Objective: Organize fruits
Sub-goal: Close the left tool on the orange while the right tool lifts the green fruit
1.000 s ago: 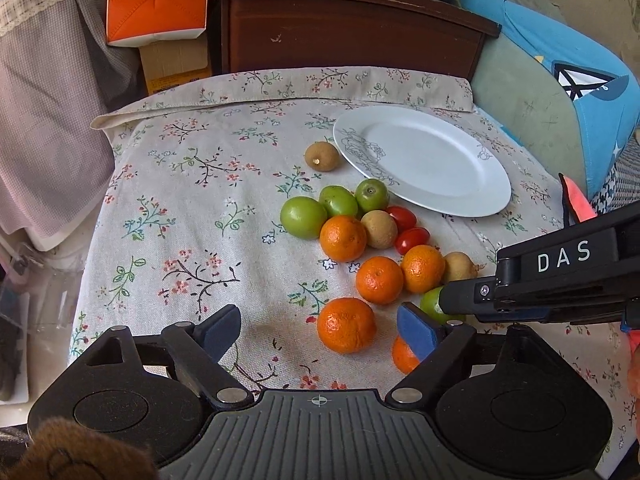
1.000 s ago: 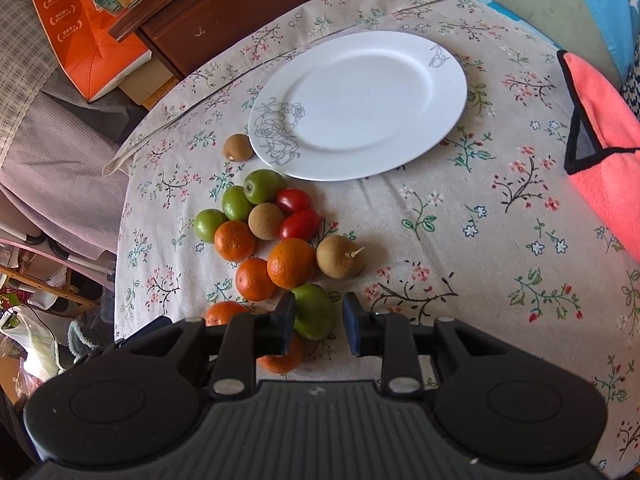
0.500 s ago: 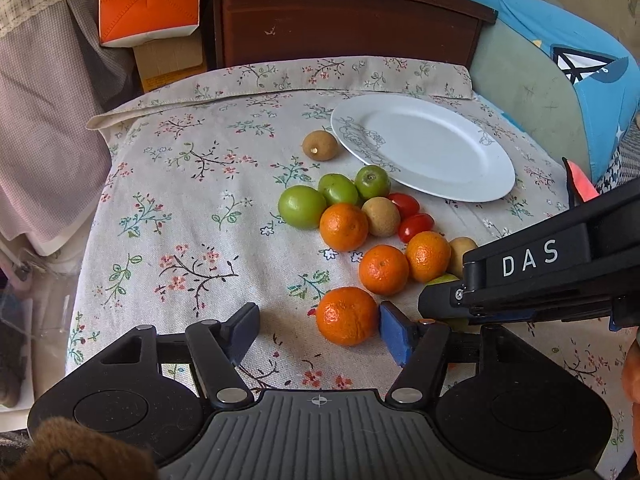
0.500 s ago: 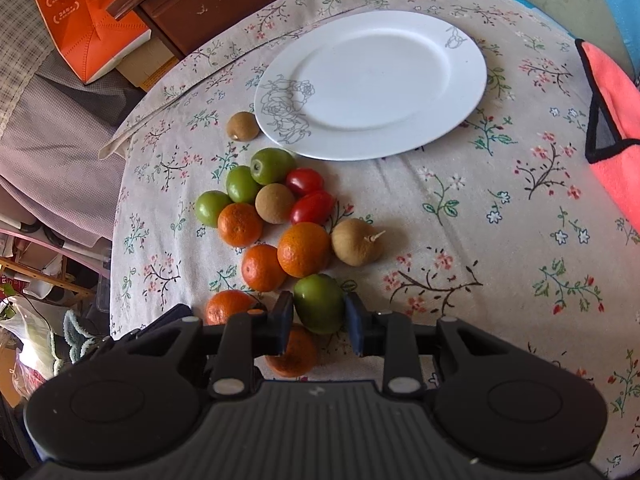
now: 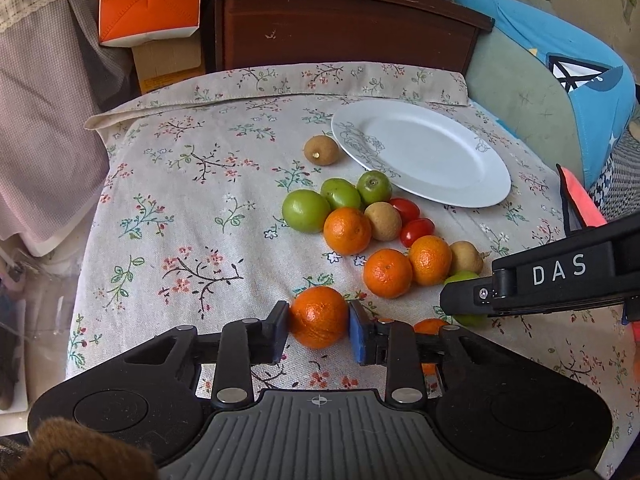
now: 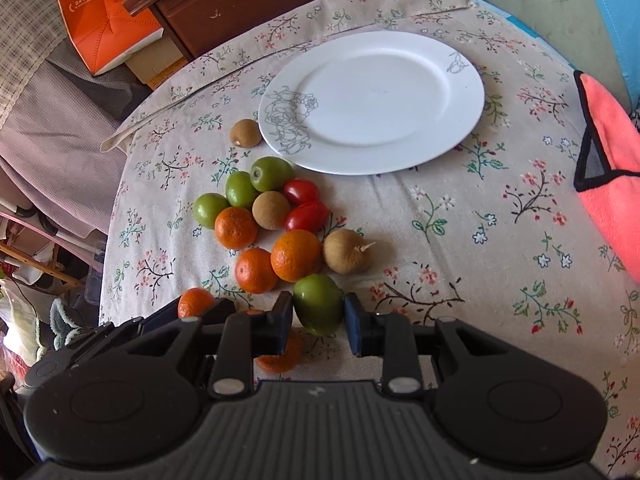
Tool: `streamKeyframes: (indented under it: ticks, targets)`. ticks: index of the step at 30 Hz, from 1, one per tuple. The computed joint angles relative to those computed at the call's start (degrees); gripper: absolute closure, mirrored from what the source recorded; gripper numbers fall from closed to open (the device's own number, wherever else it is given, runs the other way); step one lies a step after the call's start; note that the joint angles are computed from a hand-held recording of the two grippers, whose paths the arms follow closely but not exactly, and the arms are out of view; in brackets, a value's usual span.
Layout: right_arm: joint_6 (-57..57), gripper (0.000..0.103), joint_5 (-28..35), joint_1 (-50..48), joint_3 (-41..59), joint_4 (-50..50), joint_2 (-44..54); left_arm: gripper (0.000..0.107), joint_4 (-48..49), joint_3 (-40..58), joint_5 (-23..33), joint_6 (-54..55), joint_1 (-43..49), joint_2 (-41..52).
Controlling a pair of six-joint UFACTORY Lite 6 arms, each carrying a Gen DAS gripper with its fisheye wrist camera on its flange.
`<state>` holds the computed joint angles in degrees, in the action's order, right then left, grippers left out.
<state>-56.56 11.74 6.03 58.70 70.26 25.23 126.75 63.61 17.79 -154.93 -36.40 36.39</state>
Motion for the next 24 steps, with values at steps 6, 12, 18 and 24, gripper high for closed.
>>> streamKeyframes:
  ticks: [6,12,18,24]
  targets:
    - [1.6,0.075,-0.5,0.5,0.1,-1.9,0.4,0.077,1.2,-0.4,1.5,-0.8,-0.5,0.3]
    - [1.0,0.075,-0.4,0.7,-0.1,-1.7,-0.1,0.079,4.7,-1.5,1.9,-4.9,-0.2,-0.3]
    - [-2.4,0.075,-1.3,1.7,-1.0,-0.7,-1.2,0.079,2.0,-2.1,1.7,-1.3,-0.4,-1.3]
    - [-10.4,0.075,-3.3,2.7,-3.5,2.0,-4.0,0.079,1.2,-4.6,2.8,0.1,-0.3,-4.3]
